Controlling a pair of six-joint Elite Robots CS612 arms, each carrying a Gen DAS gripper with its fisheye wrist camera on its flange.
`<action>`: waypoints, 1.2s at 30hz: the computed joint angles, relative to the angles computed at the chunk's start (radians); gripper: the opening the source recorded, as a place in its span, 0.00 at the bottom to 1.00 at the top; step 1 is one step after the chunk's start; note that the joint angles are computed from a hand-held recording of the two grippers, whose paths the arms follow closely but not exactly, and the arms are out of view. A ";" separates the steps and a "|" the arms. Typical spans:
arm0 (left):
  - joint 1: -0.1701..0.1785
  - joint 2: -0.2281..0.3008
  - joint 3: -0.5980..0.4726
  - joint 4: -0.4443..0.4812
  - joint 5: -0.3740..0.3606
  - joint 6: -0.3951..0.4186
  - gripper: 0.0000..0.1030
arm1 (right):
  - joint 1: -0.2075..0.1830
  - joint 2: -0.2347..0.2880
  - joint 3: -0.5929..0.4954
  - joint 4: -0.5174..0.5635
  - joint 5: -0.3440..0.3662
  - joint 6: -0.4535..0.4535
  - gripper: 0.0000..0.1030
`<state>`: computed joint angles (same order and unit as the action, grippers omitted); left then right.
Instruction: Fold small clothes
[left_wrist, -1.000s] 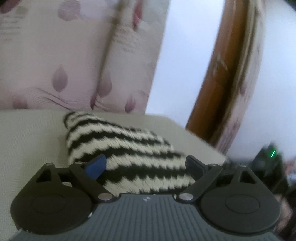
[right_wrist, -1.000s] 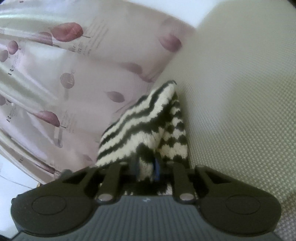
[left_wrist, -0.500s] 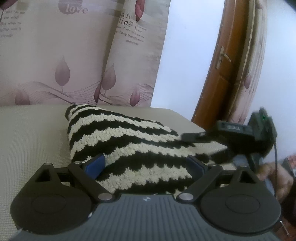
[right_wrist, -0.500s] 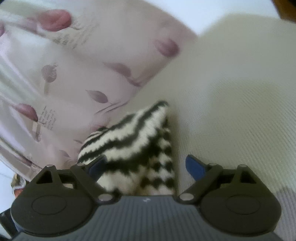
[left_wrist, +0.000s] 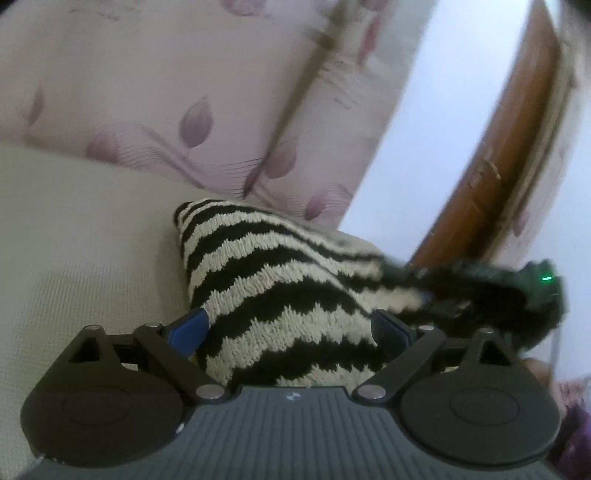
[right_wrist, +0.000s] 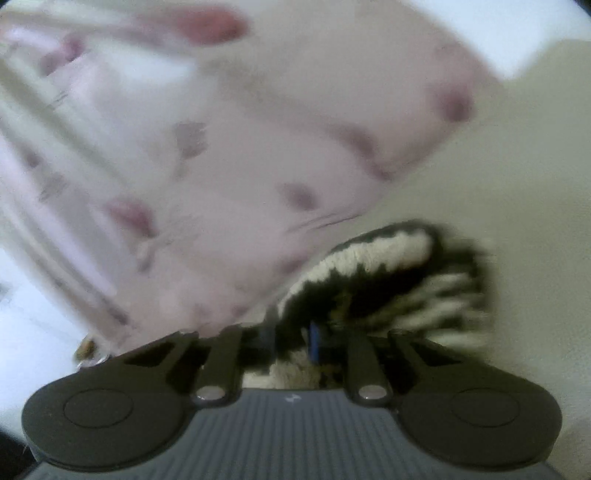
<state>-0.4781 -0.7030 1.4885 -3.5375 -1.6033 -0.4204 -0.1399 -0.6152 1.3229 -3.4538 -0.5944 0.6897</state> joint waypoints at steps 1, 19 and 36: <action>-0.004 0.001 -0.003 -0.003 -0.004 0.030 0.90 | -0.007 -0.012 0.024 0.050 -0.035 -0.053 0.15; -0.026 -0.013 0.006 0.055 0.054 0.073 0.97 | 0.005 -0.097 0.102 0.229 -0.076 -0.311 0.12; -0.053 -0.019 0.000 -0.035 0.075 0.162 0.79 | -0.010 -0.082 0.161 0.125 -0.133 -0.265 0.14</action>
